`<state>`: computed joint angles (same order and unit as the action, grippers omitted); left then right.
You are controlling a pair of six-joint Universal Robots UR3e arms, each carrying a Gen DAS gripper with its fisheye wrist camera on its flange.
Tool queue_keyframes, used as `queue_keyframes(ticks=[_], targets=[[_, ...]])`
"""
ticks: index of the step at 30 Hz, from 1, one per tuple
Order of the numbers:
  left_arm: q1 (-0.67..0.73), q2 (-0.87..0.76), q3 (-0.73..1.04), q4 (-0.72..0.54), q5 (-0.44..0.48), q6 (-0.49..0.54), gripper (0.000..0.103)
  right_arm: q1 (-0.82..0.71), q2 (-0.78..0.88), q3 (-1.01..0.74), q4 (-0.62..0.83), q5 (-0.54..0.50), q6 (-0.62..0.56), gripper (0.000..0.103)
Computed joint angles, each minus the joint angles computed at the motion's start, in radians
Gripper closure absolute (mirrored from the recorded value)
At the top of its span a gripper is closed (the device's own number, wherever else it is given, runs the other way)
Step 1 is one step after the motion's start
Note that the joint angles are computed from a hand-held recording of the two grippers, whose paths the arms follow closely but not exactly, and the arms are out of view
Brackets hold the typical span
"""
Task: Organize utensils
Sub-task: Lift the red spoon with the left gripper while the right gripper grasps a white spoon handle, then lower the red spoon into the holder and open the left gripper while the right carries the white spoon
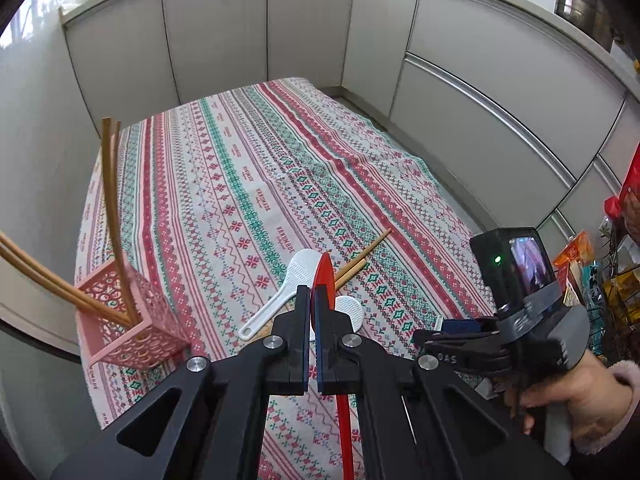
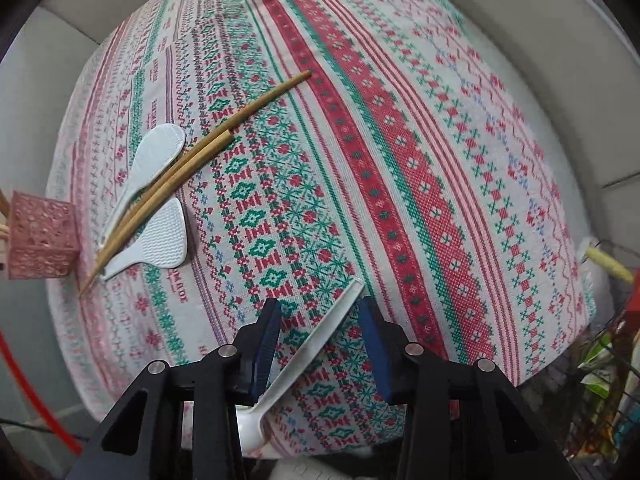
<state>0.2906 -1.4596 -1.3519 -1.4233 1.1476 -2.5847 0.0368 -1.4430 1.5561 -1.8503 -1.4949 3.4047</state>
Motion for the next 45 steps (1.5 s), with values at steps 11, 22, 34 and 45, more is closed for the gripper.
queue_keyframes(ticks=[11,22,34,45], targets=[[0.089,0.053,-0.016,-0.052,-0.031,0.039,0.102,0.108,0.053,0.005,-0.151,-0.11,0.163,0.093],[0.119,0.061,-0.009,-0.049,-0.055,0.034,0.102,-0.075,0.116,-0.019,-0.297,0.114,0.113,0.095],[0.326,0.113,0.03,-0.049,-0.216,0.014,0.102,-0.082,0.039,-0.081,-0.349,0.226,0.1,0.095],[0.521,0.142,-0.089,0.391,-0.311,-0.274,0.102,-0.052,-0.009,-0.177,-0.395,0.272,0.107,0.095]])
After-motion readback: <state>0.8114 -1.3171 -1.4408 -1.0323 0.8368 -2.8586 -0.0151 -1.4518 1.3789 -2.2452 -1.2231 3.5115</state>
